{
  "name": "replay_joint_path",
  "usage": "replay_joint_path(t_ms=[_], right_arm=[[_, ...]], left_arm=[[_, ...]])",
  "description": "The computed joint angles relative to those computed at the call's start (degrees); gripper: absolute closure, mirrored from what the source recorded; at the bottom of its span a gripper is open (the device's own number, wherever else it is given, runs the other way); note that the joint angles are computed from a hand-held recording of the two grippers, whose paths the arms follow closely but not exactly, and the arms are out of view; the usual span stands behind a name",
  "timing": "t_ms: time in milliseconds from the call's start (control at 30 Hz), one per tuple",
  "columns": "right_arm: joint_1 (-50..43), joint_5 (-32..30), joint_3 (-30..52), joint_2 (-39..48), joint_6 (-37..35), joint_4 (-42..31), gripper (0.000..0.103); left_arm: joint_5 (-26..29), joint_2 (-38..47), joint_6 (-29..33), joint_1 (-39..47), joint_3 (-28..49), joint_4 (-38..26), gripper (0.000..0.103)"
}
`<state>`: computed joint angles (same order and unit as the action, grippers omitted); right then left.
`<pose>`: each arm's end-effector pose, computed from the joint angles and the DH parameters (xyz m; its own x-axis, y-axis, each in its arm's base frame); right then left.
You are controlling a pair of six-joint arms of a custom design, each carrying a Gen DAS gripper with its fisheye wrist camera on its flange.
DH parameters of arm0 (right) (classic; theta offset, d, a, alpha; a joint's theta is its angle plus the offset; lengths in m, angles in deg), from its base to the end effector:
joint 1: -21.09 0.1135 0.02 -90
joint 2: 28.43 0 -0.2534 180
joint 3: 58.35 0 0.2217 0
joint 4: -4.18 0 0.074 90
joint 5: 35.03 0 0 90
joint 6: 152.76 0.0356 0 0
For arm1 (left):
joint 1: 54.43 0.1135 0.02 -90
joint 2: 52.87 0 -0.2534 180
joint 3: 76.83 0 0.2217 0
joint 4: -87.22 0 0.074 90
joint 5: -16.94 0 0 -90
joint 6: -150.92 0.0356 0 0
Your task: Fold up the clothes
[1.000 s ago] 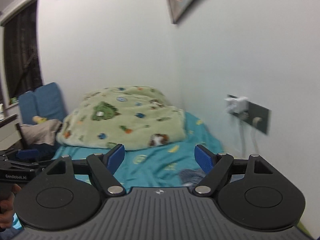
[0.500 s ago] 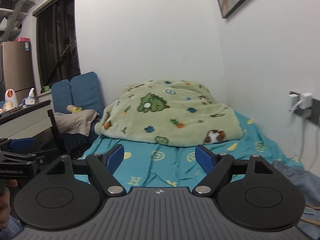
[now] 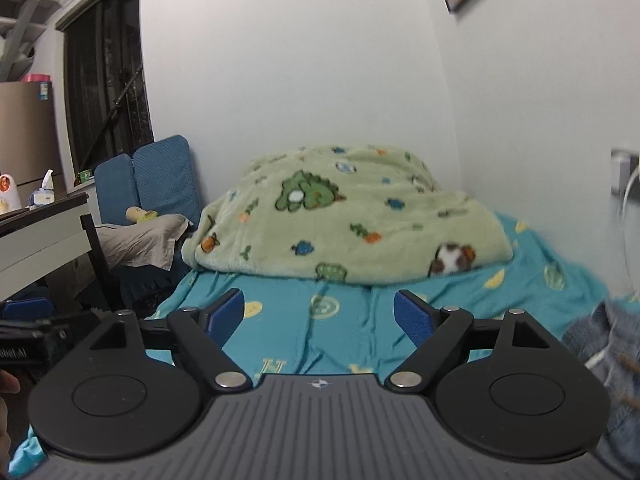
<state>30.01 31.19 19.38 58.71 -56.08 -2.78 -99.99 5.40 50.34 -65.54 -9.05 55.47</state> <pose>0.3221 0.0651 0.3003 -0.3375 0.0548 -0.9397 -0.4881 0.8434 0.2245 0.2026 -0.0233 0.3256 -0.3211 -0.1038 -0.9413 -0.3037 0.9528 -0.0014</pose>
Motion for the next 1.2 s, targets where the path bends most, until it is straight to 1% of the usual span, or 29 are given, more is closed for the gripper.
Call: replay_joint_path(t_ms=[67, 200, 267, 400, 467, 567, 700, 900, 1200], right_arm=[[-0.1, 0.3, -1.0, -0.1, 0.2, -0.1, 0.017], [0.0, 1.5, -2.0, -0.8, -2.3, -0.8, 0.012], [0.0, 0.9, -1.8, -0.6, -2.4, -1.0, 0.008], [0.6, 0.6, -1.3, -0.1, -4.1, -1.2, 0.002], [0.8, 0.4, -1.2, -0.2, -4.8, -1.6, 0.000], [1.0, -0.2, -1.1, -0.1, -5.6, -2.0, 0.000], [1.1, -0.4, -1.5, -0.4, -5.5, -1.5, 0.000], [1.5, -0.1, -1.2, 0.0, -5.8, -2.4, 0.000], [1.7, 0.3, -1.9, -0.5, -5.9, -1.9, 0.000]], left_arm=[[-0.3, 0.4, -0.8, 0.1, 0.0, -0.5, 0.000], [0.2, 0.7, -2.2, 0.4, -0.1, -2.4, 0.000], [-0.2, 0.9, -3.8, 0.2, 0.5, -4.1, 0.000], [-0.8, 0.2, -4.2, -0.3, 0.8, -5.2, 0.000], [-0.2, -0.3, -5.0, -0.2, 0.9, -5.7, 0.000], [-1.9, -0.7, -4.4, -1.1, 0.5, -5.4, 0.000], [-0.6, -1.3, -4.1, -0.5, 0.1, -5.3, 0.000], [-3.1, -1.9, -3.5, -1.8, -0.4, -4.1, 0.000], [-4.3, -1.8, -3.3, -2.1, -0.6, -4.2, 0.000]])
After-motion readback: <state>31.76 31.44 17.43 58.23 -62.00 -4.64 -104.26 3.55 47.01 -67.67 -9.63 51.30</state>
